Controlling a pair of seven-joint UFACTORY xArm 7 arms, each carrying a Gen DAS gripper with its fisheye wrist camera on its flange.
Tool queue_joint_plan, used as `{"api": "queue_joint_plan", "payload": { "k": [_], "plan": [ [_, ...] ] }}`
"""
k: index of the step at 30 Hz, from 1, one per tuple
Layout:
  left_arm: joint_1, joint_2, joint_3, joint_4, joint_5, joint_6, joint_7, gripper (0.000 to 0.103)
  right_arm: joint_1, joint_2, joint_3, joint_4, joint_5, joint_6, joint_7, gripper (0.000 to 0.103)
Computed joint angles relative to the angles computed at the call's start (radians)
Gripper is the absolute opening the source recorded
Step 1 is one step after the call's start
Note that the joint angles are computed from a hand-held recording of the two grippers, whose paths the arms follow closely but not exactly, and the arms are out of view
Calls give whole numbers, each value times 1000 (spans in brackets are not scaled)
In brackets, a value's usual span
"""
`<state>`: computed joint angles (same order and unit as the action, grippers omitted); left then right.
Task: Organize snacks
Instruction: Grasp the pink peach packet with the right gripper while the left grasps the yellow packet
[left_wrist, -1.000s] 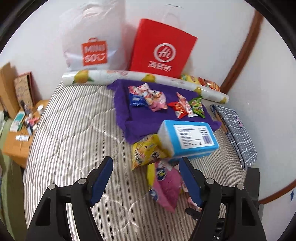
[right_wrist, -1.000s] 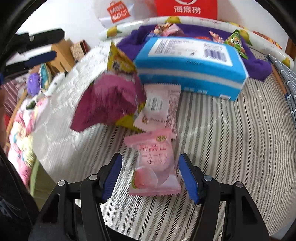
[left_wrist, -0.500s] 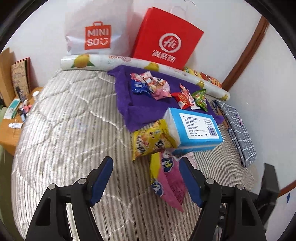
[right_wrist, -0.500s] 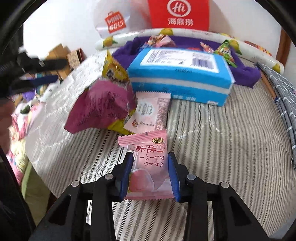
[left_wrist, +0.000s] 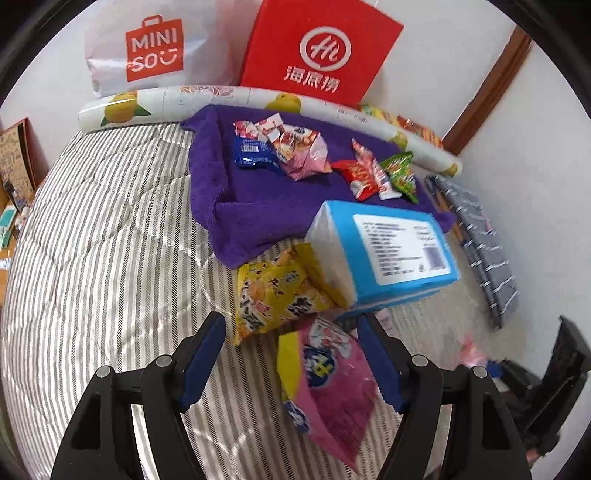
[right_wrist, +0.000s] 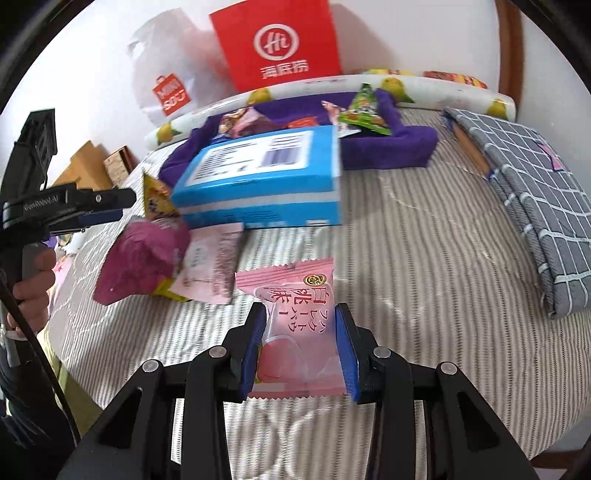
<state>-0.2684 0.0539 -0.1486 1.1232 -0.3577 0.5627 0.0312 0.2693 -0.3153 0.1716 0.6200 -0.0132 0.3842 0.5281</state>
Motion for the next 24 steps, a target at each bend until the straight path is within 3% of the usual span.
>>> {"api": "queue_joint_plan", "payload": {
  "k": [3, 8, 12, 16, 24],
  "plan": [
    [-1, 31, 1, 29, 36, 13, -2, 72, -15, 3, -5, -4, -11, -1, 3, 38],
    [7, 67, -9, 64, 9, 15, 62, 72, -26, 18, -10, 2, -20, -4, 2, 38],
    [31, 78, -24, 74, -118, 1, 159, 72, -31, 39, -15, 15, -21, 5, -5, 38],
    [29, 109, -19, 99, -97, -1, 166, 72, -39, 66, -15, 37, -30, 14, 0, 38],
    [67, 156, -38, 125, -213, 25, 269, 70, -48, 103, -13, 76, -61, 40, 20, 38]
  ]
}}
